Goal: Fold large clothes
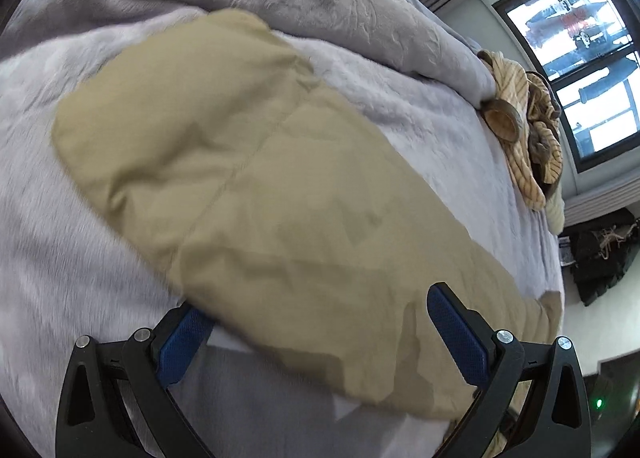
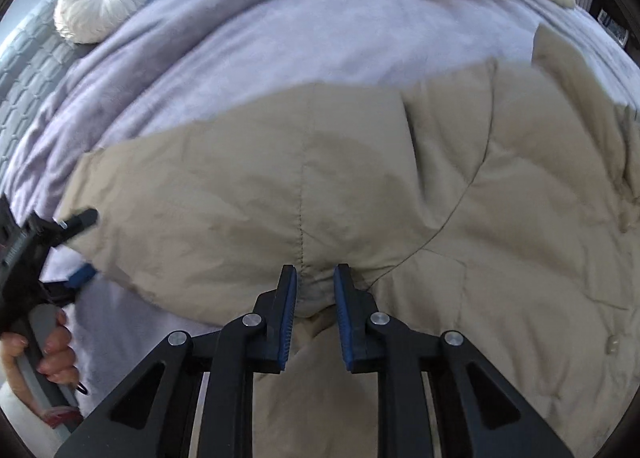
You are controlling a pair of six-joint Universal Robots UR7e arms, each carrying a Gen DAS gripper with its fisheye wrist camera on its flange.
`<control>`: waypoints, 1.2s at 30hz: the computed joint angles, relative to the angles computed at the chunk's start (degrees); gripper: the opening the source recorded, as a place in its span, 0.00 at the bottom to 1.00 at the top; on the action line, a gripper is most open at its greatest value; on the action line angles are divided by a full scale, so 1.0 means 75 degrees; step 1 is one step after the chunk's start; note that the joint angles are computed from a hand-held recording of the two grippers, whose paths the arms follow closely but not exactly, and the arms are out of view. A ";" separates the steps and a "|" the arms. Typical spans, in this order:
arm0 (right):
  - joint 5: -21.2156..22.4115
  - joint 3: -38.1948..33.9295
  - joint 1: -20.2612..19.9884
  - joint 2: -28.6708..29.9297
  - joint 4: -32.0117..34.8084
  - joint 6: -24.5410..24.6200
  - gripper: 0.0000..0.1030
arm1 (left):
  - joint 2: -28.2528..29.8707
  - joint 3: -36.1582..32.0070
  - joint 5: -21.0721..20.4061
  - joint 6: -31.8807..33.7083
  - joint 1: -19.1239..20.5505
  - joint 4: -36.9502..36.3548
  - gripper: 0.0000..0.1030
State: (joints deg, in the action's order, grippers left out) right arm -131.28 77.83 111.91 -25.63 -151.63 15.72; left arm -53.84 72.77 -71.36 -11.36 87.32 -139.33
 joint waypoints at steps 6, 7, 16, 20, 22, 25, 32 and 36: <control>-0.0017 0.0014 -0.0051 0.0028 -0.0006 -0.0010 0.20 | 0.0166 -0.0291 0.0339 0.0042 -0.0058 -0.0103 0.25; 0.0006 0.0034 -0.0060 0.0026 -0.0031 0.0011 0.20 | 0.0164 -0.0365 0.0065 0.0059 -0.0009 0.0002 0.12; 0.0029 0.0262 -0.0066 -0.0052 -0.0285 0.0196 0.20 | -0.0170 0.0075 0.0152 0.2212 -0.0931 -0.0702 0.09; 0.0658 0.0940 -0.0099 -0.0699 -0.0473 0.0765 0.21 | -0.0229 0.0471 0.0070 0.3035 -0.1525 -0.1134 0.09; 0.0612 0.1343 -0.0036 -0.1069 -0.0522 0.1007 0.21 | -0.0249 0.0717 0.0105 0.3324 -0.1812 -0.1296 0.09; 0.0137 0.2146 0.0130 -0.1725 -0.0941 0.0954 0.21 | -0.0172 0.1155 0.0263 0.3832 -0.2345 -0.1553 0.09; -0.0527 0.4129 0.0066 -0.3538 -0.1325 0.1568 0.21 | 0.0232 0.2312 0.0332 0.4146 -0.3376 -0.1978 0.09; -0.0806 0.5049 -0.0186 -0.4533 -0.1225 0.1930 0.21 | 0.0560 0.2957 0.0700 0.4894 -0.3884 -0.2342 0.09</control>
